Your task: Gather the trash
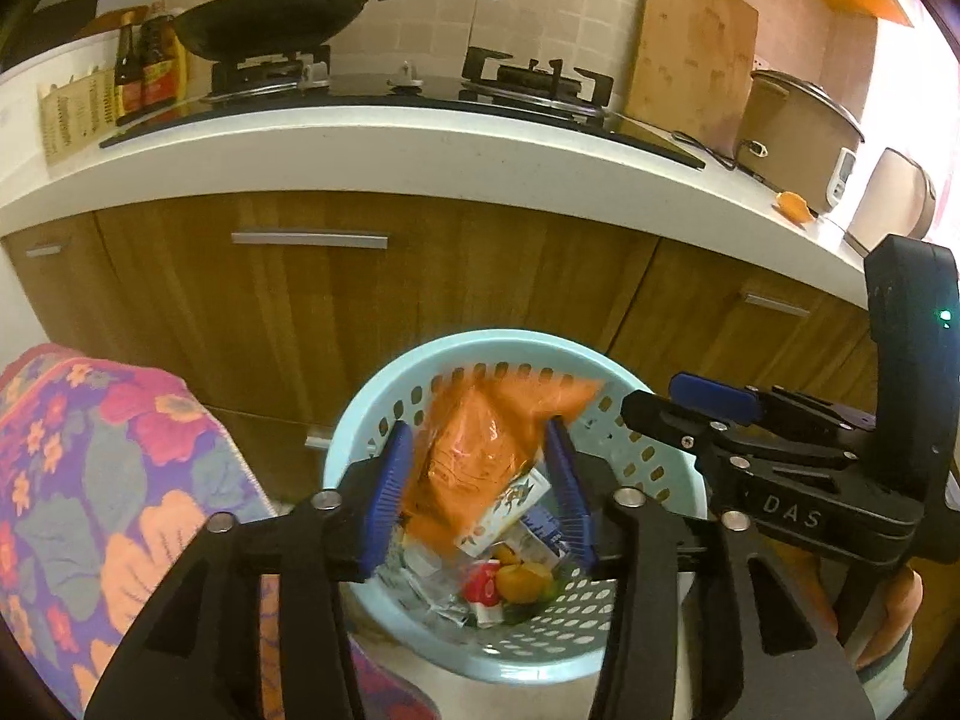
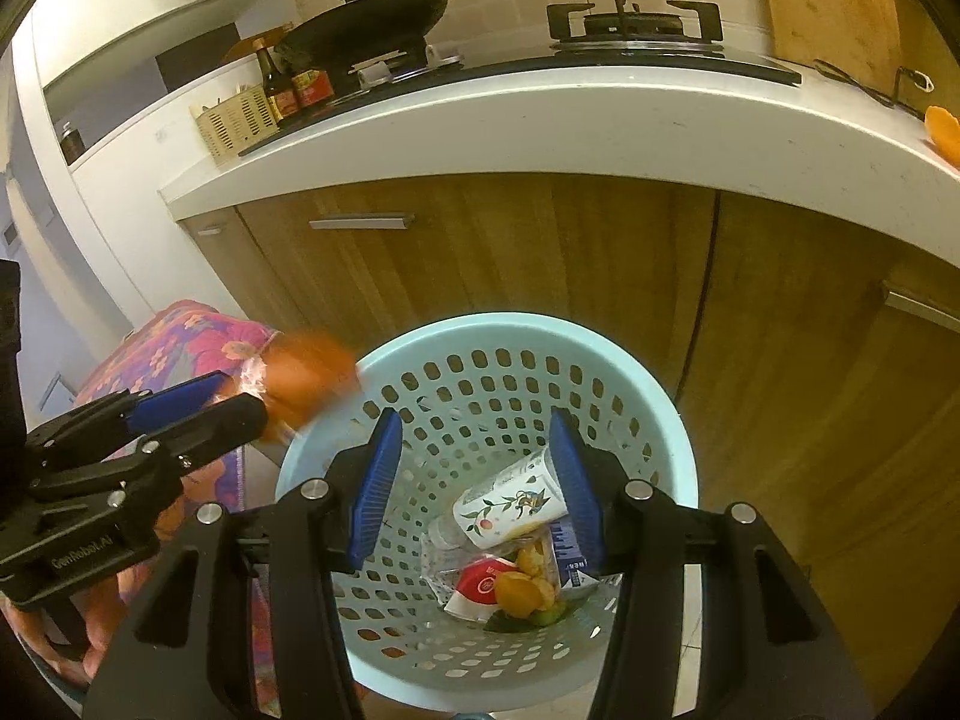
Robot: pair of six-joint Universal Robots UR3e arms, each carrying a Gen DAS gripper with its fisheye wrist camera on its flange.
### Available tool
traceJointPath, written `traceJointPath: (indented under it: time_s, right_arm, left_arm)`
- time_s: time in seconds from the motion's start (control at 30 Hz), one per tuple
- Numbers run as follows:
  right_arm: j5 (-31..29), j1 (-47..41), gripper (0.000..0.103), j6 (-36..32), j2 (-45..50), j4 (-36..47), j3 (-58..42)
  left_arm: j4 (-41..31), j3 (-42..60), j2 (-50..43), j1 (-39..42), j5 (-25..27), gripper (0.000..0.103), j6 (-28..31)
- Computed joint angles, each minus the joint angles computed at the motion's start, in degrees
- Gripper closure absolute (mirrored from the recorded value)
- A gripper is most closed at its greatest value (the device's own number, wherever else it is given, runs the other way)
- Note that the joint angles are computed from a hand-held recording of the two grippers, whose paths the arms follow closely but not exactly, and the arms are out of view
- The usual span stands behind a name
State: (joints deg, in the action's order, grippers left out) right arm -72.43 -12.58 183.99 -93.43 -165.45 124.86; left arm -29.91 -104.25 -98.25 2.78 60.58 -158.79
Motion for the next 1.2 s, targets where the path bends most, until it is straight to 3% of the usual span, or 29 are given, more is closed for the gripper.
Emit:
traceJointPath:
  time_s: [0.3, 0.43, 0.5, 0.6, 0.77, 0.83, 1.03, 1.2]
  right_arm:
    - [-0.7, 0.3, 0.055, -0.1, -0.9, 0.9, -0.4]
    - [-1.8, 1.7, 0.055, 0.2, -1.5, 1.1, -0.8]
    - [-2.8, 2.9, 0.055, 0.5, -1.8, 1.2, -1.1]
    - [-5.5, 5.6, 0.055, 1.4, -2.3, 0.9, -1.6]
    - [-11.9, 11.4, 0.046, 2.9, -2.6, -0.8, -2.8]
    - [-14.8, 14.3, 0.046, 3.4, -1.8, -1.1, -4.1]
    - [-22.0, 23.2, 0.039, 8.3, 1.0, -6.3, -4.8]
    - [-28.5, 28.3, 0.025, 11.2, 2.0, -8.5, -5.3]
  left_arm:
    - [2.4, -3.7, 3.2, 3.3, -2.6, 0.048, -1.4]
    - [6.8, -8.2, 7.2, 5.6, -3.2, 0.046, -2.2]
    - [7.7, -9.8, 8.9, 6.5, -3.1, 0.04, -2.4]
    - [11.0, -15.0, 13.5, 9.5, -3.7, 0.033, -3.3]
    - [13.9, -24.6, 23.5, 17.5, -5.8, 0.023, -2.6]
    - [15.0, -28.4, 27.5, 21.3, -6.3, 0.022, -2.3]
    - [29.2, -35.0, 26.7, 24.8, 0.8, 0.022, -4.5]
    - [30.3, -36.1, 27.9, 27.5, -0.8, 0.022, -4.7]
